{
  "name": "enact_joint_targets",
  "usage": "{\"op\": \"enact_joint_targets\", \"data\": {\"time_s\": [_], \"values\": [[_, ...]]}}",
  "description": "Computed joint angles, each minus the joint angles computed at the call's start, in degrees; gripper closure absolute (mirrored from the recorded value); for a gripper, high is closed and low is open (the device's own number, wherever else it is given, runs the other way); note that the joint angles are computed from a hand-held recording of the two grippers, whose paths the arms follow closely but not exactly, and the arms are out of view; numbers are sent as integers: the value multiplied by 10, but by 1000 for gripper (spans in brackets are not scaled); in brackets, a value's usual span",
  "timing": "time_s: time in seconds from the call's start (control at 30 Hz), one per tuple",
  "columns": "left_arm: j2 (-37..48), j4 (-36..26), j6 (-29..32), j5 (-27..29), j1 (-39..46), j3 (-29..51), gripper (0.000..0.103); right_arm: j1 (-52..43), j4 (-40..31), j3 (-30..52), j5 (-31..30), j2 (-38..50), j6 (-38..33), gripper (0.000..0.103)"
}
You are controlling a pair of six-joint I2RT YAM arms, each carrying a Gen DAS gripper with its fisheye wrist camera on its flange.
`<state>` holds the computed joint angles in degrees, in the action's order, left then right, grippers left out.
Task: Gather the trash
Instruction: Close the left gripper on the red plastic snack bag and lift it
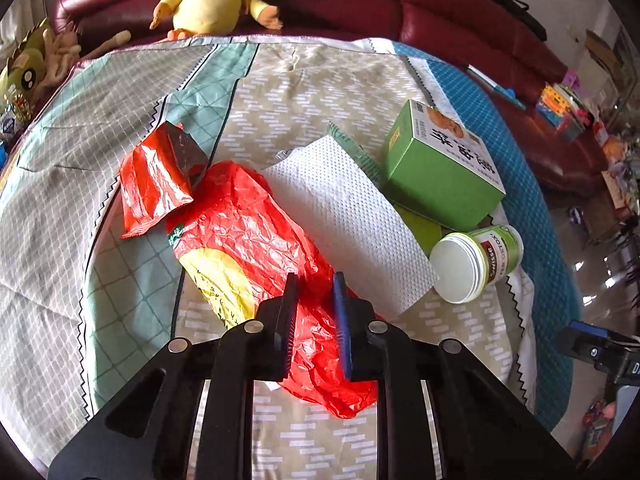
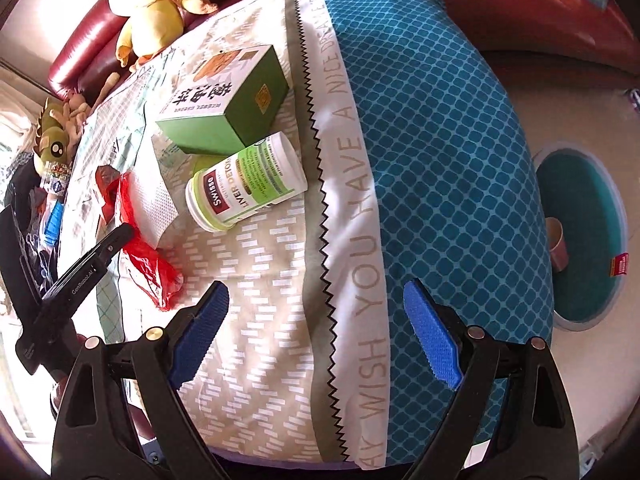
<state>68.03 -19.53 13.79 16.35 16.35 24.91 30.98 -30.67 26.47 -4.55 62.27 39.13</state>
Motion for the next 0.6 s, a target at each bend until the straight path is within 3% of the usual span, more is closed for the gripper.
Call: {"op": "enact_joint_targets", "data": {"time_s": [0.2,0.3,0.43,0.47,0.53,0.57,0.6], "values": [[-35,-93,146,90,135,13,89,86,13,48,24,54,23,18],[3,-158,254,143,226,44,89,123,26,83,30,100,29,18],[66,-187,354,161,314,70,88,158,46,150,35,185,23,18],[84,-195,371,165,329,77,85,165,51,170,34,210,19,18],[95,-186,386,163,345,74,69,175,59,211,27,260,14,18],[99,-176,386,159,351,71,54,179,60,230,24,280,12,18],[108,-168,382,158,355,70,48,184,59,247,24,298,12,18]]}}
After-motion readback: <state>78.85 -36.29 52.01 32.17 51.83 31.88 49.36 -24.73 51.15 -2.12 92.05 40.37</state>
